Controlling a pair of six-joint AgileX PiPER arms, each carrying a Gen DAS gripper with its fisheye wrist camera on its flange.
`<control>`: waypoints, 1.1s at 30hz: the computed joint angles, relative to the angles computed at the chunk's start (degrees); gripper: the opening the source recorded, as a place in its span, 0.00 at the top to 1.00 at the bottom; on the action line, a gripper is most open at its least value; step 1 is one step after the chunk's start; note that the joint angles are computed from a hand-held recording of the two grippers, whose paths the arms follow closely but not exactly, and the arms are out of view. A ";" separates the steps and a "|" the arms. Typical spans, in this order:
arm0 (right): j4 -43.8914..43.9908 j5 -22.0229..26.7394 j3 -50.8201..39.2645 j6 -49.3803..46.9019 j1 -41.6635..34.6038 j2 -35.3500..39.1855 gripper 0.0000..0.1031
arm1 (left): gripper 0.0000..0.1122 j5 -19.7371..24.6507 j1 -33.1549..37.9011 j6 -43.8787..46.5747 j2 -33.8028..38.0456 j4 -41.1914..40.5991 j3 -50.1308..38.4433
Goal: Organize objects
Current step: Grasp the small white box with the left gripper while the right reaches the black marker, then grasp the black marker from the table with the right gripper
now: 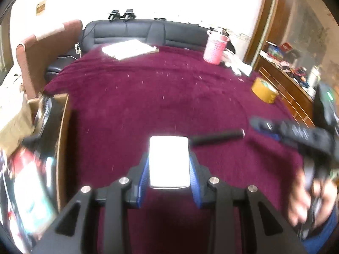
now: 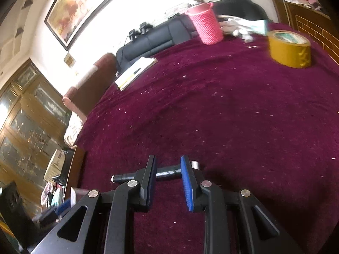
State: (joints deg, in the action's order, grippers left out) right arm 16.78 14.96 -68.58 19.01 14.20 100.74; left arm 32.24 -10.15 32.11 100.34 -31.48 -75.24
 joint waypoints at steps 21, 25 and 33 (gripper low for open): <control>2.75 22.84 -8.30 -16.93 7.21 3.64 0.60 | 0.70 3.37 4.84 12.99 2.62 -13.08 2.34; -8.82 18.50 -2.48 -7.11 9.18 -2.75 0.58 | 0.70 4.04 5.32 13.99 3.10 -14.24 2.01; -8.58 17.23 8.86 0.15 5.52 -16.44 0.50 | 0.70 4.33 5.39 14.78 3.56 -14.80 1.62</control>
State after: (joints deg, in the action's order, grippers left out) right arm 8.20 32.19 -59.72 19.16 19.72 84.30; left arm 36.57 -4.76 46.89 103.90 -46.28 -73.61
